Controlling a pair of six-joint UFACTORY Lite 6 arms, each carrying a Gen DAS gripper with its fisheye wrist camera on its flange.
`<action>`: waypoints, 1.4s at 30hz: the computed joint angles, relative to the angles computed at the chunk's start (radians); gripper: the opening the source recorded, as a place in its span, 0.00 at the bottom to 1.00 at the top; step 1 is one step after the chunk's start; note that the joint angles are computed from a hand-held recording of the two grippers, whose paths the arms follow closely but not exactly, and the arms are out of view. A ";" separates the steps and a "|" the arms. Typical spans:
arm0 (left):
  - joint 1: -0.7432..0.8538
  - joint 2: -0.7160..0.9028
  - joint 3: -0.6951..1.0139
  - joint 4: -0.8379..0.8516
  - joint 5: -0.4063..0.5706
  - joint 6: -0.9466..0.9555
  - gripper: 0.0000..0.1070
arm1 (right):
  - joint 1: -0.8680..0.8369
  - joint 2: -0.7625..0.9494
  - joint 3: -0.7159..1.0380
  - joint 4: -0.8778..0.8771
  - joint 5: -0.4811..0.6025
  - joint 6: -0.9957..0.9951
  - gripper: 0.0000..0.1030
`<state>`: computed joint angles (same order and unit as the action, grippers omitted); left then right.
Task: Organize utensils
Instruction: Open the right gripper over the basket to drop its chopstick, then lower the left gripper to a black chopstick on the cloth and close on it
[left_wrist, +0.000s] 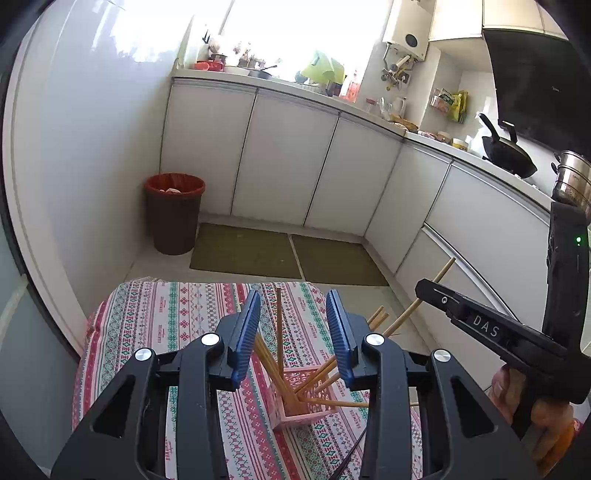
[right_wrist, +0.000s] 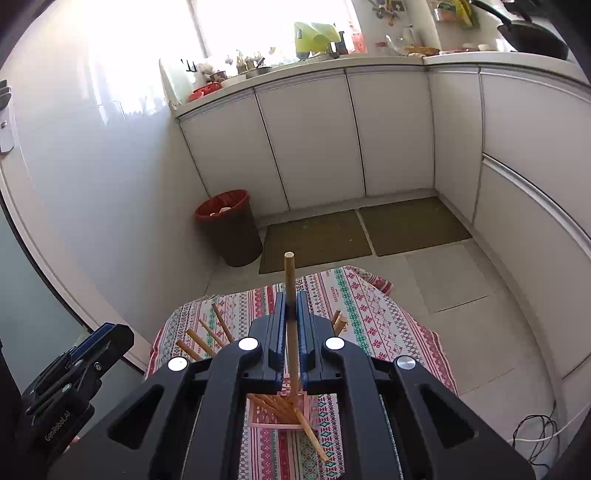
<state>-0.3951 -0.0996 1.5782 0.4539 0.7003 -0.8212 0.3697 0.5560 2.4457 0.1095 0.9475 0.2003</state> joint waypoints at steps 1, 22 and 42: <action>0.000 0.000 -0.001 0.001 0.001 0.000 0.33 | 0.002 -0.001 -0.007 0.005 -0.004 -0.006 0.06; -0.263 -0.067 -0.025 0.217 0.235 -0.192 0.89 | -0.031 -0.451 -0.545 -0.027 -0.131 0.037 0.83; -0.640 0.362 -0.126 0.043 0.198 -0.132 0.89 | -0.888 -0.734 -1.461 0.488 -0.161 -0.547 0.93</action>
<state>-1.0354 0.2622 1.4521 0.4973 0.8980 -0.9534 -0.5187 -0.1781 0.9843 0.5973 0.7869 -0.3463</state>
